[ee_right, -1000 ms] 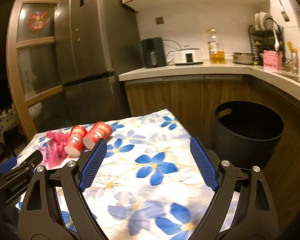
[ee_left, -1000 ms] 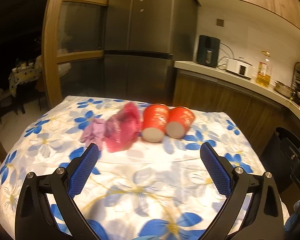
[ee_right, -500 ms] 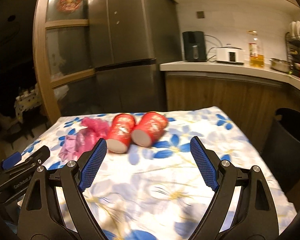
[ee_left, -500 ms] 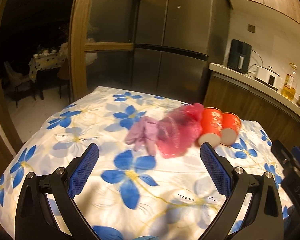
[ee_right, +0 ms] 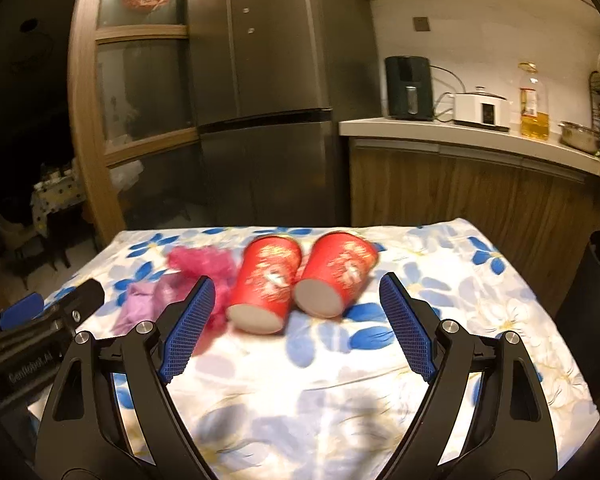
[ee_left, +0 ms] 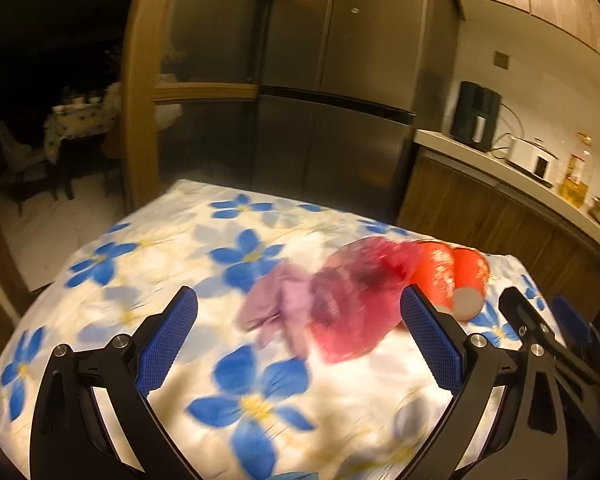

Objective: Collect trash
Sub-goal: 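Grasp the pink plastic bag with the left tool while the right tool grasps a red cup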

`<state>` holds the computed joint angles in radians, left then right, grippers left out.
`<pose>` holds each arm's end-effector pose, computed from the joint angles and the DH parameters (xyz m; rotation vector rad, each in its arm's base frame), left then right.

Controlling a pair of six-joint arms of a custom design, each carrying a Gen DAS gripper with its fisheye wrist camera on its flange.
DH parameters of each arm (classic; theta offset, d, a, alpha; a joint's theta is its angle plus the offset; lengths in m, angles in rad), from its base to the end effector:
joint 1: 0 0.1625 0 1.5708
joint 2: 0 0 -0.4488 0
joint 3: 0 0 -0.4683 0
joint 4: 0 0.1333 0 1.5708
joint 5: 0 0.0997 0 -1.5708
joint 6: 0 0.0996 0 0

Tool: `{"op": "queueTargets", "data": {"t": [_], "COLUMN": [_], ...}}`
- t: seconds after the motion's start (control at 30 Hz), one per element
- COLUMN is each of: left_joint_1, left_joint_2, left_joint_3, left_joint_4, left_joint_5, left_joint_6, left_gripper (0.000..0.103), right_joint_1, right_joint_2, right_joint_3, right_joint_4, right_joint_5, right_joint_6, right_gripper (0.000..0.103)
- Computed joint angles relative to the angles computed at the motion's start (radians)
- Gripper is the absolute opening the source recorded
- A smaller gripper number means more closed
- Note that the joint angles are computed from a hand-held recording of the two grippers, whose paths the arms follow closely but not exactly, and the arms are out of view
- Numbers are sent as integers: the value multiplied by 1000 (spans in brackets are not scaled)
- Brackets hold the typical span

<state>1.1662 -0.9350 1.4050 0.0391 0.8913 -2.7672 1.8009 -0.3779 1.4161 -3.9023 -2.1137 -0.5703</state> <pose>-0.0967 -0.7234 0.1867 0.4093 2.1884 -1.2912 0.2540 -0.7254 -0.0028 0.3984 -2.0375 1.4159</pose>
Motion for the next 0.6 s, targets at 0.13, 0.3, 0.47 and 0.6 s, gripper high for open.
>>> {"op": "queueTargets", "data": {"t": [0.13, 0.3, 0.47, 0.6], "left_joint_1": [7, 5, 11, 22], "left_joint_2": [66, 159, 253, 274], "left_joint_3": [-88, -201, -333, -362], "left_joint_4": [47, 90, 205, 244], "left_joint_5": [50, 64, 47, 73], "left_joint_6": [12, 66, 53, 49], "left_gripper": [97, 94, 58, 31], "right_joint_1": [-20, -43, -56, -66], "right_joint_2": [-7, -16, -7, 8], "right_joint_3": [-11, -26, -58, -94], "right_joint_4": [-20, -10, 20, 71], "right_joint_5": [-25, -44, -43, -42], "right_joint_6": [9, 45, 51, 75], "right_gripper": [83, 83, 83, 83]}}
